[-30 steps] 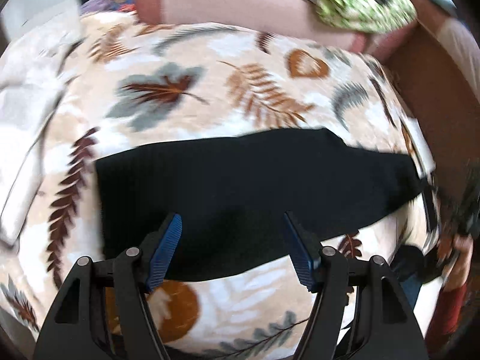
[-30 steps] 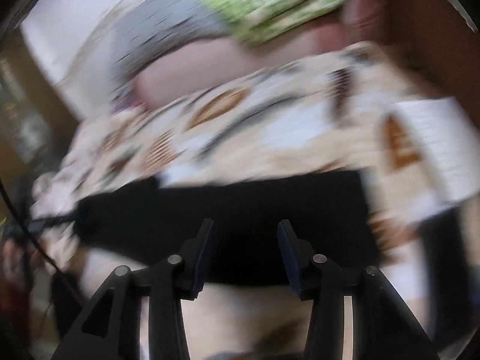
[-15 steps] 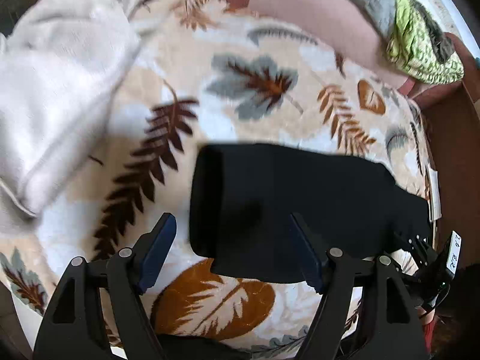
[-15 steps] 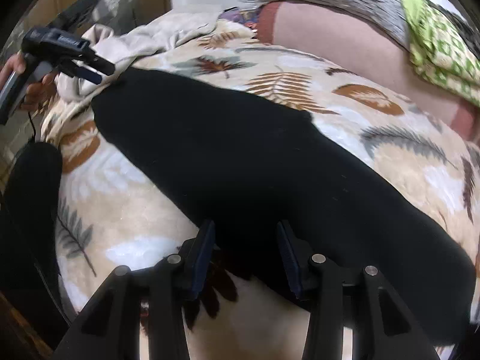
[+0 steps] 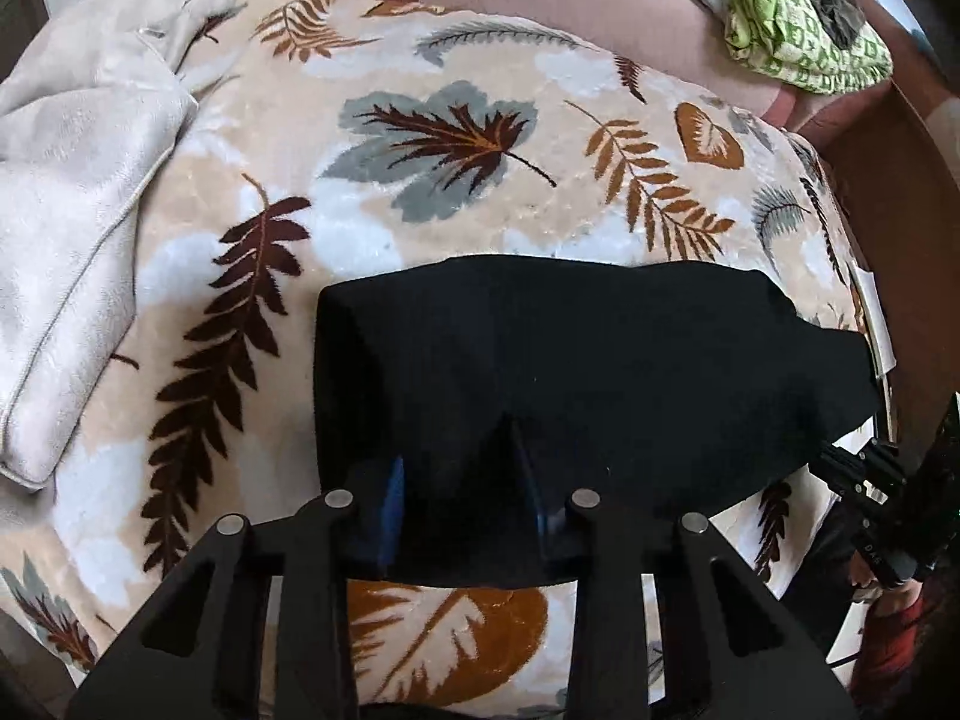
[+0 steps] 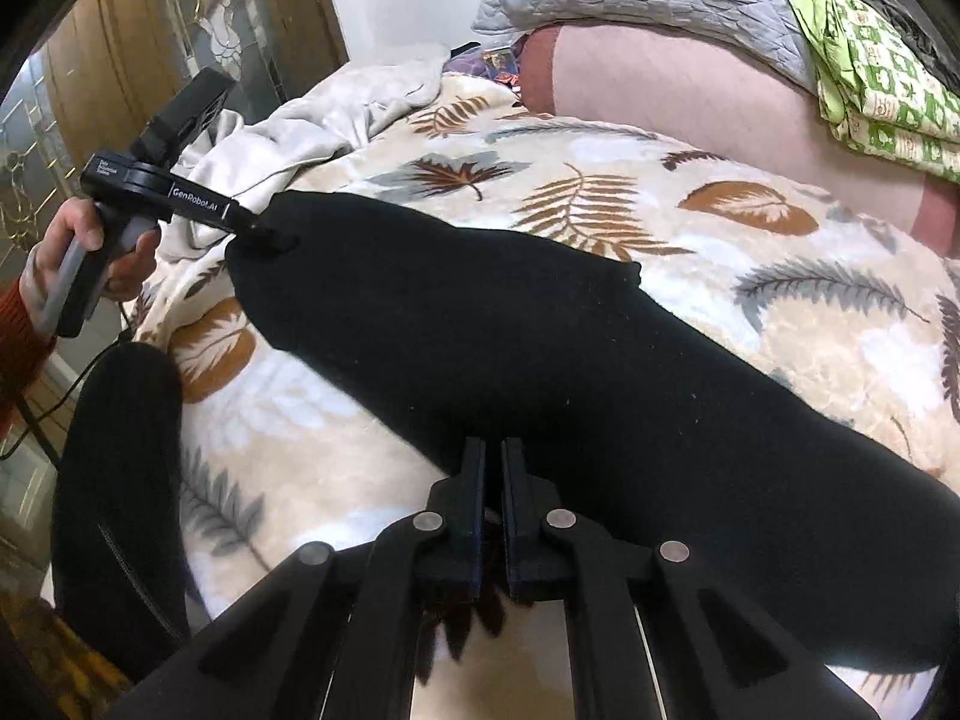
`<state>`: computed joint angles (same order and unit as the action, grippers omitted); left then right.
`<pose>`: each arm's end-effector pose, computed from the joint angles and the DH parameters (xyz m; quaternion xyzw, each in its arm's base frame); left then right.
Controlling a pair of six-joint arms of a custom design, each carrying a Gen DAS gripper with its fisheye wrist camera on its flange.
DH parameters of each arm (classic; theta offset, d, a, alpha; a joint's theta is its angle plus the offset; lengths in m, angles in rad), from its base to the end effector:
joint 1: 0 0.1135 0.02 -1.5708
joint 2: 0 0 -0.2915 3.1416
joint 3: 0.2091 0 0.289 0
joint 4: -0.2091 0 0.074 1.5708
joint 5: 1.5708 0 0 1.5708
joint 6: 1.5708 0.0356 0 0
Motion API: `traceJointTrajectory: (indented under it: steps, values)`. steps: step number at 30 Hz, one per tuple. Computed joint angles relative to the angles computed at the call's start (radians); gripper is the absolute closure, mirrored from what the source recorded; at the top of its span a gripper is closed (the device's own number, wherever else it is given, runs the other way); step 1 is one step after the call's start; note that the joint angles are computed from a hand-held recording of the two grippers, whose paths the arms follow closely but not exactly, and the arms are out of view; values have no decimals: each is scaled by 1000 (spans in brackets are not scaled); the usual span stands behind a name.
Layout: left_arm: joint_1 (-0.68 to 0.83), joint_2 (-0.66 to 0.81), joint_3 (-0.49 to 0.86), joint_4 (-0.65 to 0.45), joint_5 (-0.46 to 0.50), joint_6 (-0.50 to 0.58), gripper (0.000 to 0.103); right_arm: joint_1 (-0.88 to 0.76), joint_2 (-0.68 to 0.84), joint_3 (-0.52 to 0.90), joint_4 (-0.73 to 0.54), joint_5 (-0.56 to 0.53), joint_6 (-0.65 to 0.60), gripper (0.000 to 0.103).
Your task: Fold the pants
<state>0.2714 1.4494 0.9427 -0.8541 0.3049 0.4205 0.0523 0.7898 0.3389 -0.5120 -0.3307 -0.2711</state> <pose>0.2760 0.0657 0.2125 0.0891 0.9790 -0.1070 0.1487 0.1561 0.0197 0.1629 -0.2001 0.9209 0.1239 0.3106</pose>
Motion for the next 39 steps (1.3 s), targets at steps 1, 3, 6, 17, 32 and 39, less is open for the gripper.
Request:
traceJointTrajectory:
  steps: [1,3,6,17,32,39]
  values:
    - [4,-1,-6,9,-5,0,73,1,9,-11,6,-4,6,99]
    - [10,11,-15,25,-10,-5,73,21,56,-34,51,16,27,99]
    - [-6,7,-33,50,-36,-31,73,39,107,-63,131,39,55,99]
    - [-65,-196,-120,134,-135,-89,63,-109,-32,-13,-31,-57,56,74]
    - [-294,-362,-97,89,-135,-277,43,-227,67,-20,52,3,90,74]
    - [-510,-371,-118,136,-234,-391,43,-284,95,-27,54,-27,61,73]
